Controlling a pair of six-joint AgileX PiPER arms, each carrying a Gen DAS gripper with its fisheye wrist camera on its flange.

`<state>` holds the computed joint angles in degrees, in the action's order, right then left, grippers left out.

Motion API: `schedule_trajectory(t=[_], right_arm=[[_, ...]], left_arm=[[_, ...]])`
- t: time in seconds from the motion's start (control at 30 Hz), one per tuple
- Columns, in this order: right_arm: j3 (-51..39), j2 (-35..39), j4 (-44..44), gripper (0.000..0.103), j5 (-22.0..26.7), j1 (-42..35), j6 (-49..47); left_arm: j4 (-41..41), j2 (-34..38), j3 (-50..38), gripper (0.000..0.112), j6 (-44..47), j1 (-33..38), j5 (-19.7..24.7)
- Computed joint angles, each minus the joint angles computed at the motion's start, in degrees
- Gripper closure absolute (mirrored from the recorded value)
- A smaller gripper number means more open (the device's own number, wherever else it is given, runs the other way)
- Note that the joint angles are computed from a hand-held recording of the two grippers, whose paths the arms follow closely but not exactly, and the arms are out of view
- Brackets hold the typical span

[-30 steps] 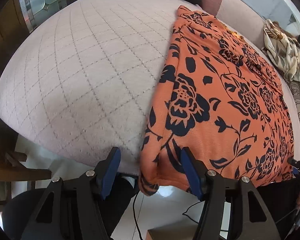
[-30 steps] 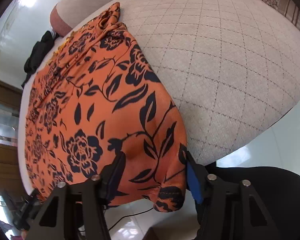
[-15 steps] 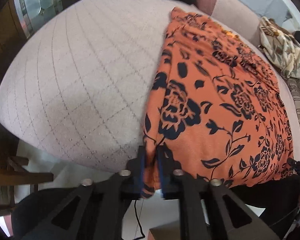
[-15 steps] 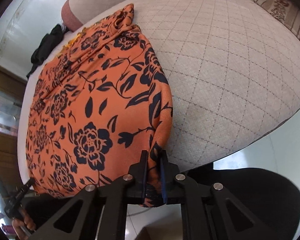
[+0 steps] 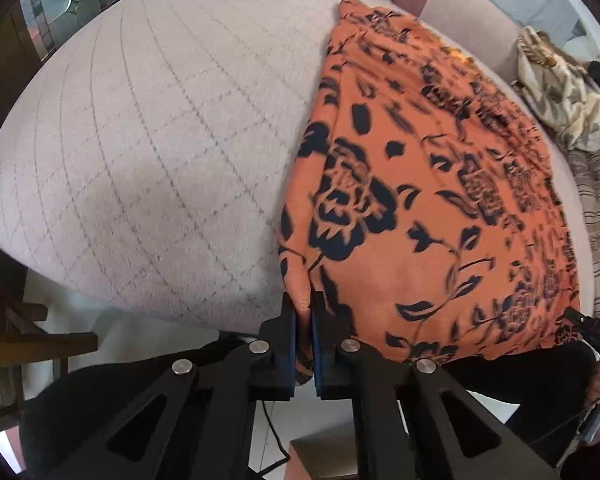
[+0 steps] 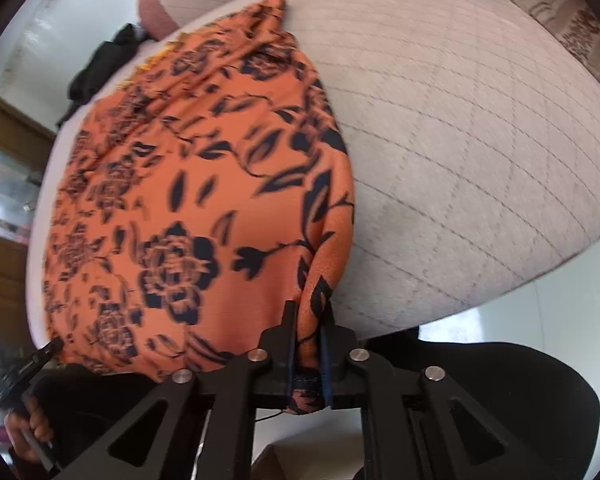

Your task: Fold small clothes

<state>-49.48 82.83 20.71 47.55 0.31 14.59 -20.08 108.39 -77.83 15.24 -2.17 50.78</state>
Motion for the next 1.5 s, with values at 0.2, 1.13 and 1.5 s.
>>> schedule_trajectory(t=[0.2, 1.13, 1.5], right_arm=[[-2.07, -2.85, 17.62, 0.095, 4.46, -10.0, -15.6], [-13.34, 6.13, 9.62, 0.023, 8.49, -11.42, -6.72], [0.91, 2.82, -4.84, 0.048, -6.16, 7.16, 12.99]], left_arm=[[-10.01, 0.95, -9.31, 0.106, 5.86, 3.69, 7.84], [-15.3, 10.35, -26.52, 0.106, 4.67, 7.28, 13.63], [-17.39, 7.03, -20.03, 0.106, 7.73, 8.41, 11.56]])
